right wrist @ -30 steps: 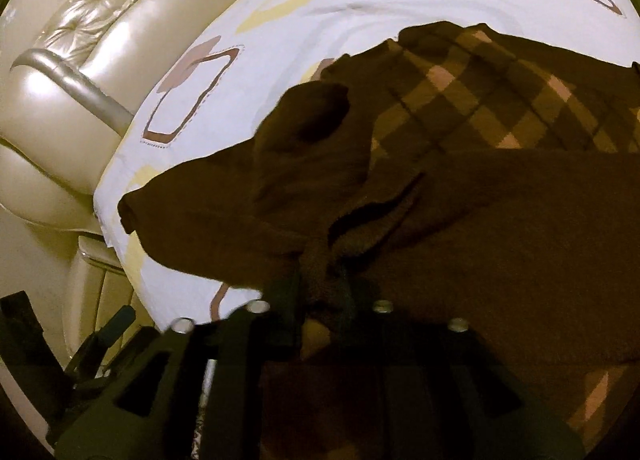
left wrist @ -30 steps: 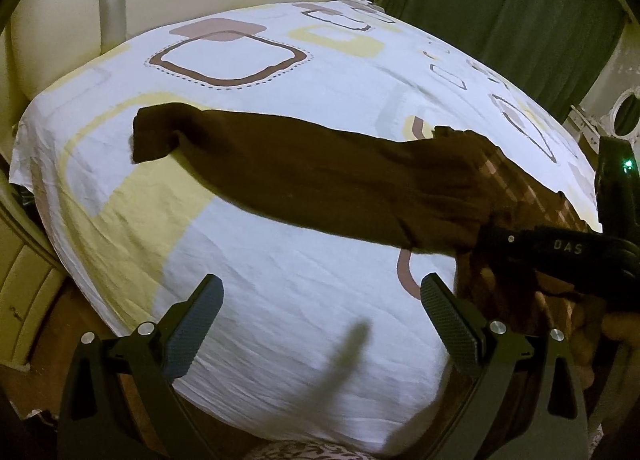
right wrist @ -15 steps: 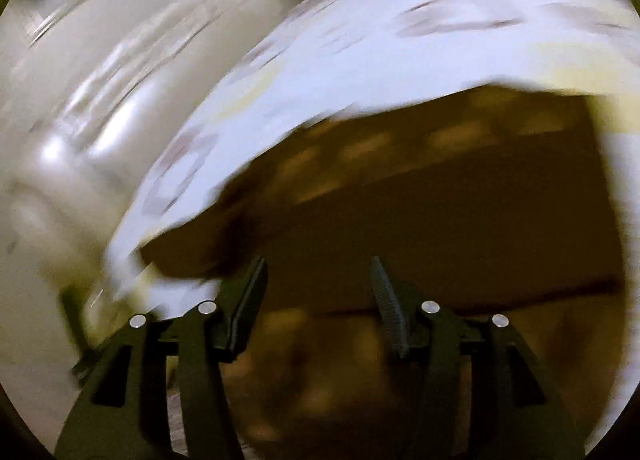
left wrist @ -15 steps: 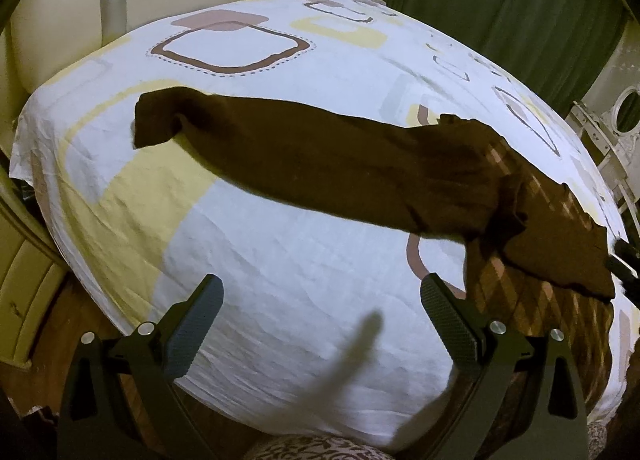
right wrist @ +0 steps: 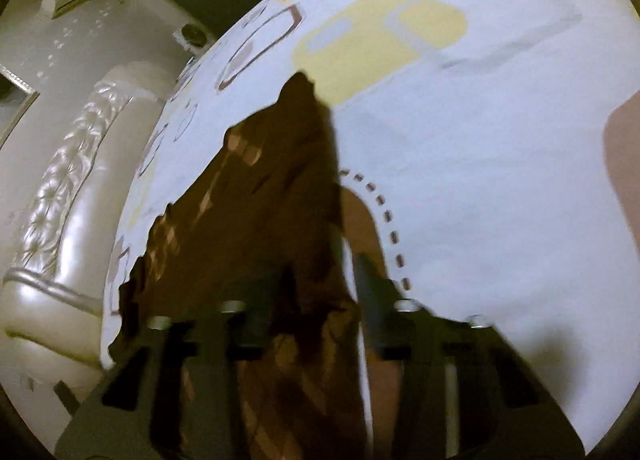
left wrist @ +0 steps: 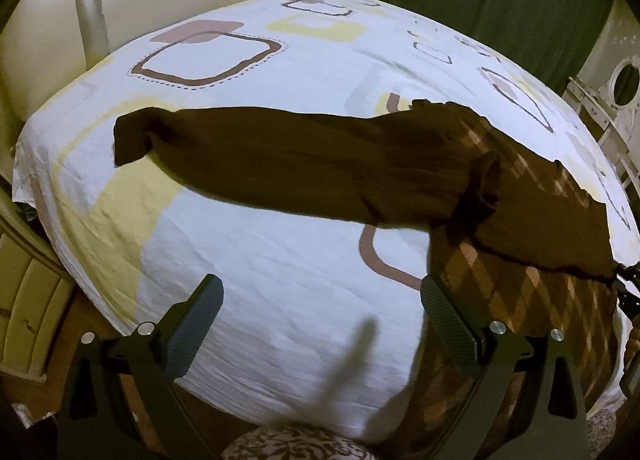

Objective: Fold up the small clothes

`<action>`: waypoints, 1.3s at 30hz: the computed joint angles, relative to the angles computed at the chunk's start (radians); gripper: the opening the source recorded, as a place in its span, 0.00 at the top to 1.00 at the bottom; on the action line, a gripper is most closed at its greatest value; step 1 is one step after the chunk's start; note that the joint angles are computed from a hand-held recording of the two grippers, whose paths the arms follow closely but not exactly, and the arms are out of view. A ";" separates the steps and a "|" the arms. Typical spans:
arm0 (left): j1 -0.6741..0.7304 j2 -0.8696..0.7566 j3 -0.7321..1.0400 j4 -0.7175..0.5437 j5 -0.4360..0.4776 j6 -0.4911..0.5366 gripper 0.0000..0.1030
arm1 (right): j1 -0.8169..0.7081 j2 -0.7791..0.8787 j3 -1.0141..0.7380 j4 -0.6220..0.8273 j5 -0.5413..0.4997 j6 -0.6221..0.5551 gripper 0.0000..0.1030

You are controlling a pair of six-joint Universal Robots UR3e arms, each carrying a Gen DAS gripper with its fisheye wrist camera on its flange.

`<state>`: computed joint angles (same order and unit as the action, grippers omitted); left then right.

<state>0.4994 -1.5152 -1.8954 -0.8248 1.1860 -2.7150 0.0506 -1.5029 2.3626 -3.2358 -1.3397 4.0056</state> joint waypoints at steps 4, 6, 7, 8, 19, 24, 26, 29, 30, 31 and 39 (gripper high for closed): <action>-0.025 -0.001 0.003 0.005 0.022 -0.012 0.05 | -0.030 0.016 0.027 -0.041 0.064 -0.030 0.92; -0.038 -0.004 0.002 0.010 0.033 -0.015 0.05 | -0.052 -0.007 0.058 -0.046 0.073 -0.038 0.94; -0.043 -0.005 0.001 0.013 0.037 -0.017 0.05 | -0.067 -0.033 0.084 -0.045 0.069 -0.041 0.94; -0.047 -0.009 -0.001 0.019 0.041 -0.018 0.05 | -0.083 -0.052 0.113 -0.054 0.067 -0.042 0.94; 0.065 -0.140 0.130 -0.104 -0.103 -0.058 0.05 | -0.171 -0.076 0.242 -0.182 0.172 -0.042 0.84; 0.188 -0.254 0.272 -0.277 -0.261 -0.089 0.05 | -0.142 -0.084 0.247 -0.203 0.136 -0.001 0.75; 0.231 -0.295 0.319 -0.270 -0.296 -0.143 0.05 | -0.117 -0.083 0.229 -0.187 0.106 0.007 0.71; 0.291 -0.364 0.399 -0.235 -0.329 -0.216 0.05 | -0.091 -0.074 0.205 -0.177 0.081 0.014 0.64; 0.298 -0.397 0.442 -0.239 -0.320 -0.228 0.05 | -0.085 -0.074 0.198 -0.170 0.075 0.014 0.63; 0.300 -0.434 0.488 -0.233 -0.290 -0.236 0.05 | -0.075 -0.075 0.188 -0.157 0.062 0.014 0.63; 0.255 -0.561 0.625 -0.155 -0.158 -0.195 0.05 | 0.061 -0.086 0.085 -0.061 -0.144 0.084 0.63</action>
<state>0.7544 -2.0764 -1.2706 -0.9803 1.0276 -2.9104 0.1116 -1.5888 2.4479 -3.2973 -1.4833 4.0898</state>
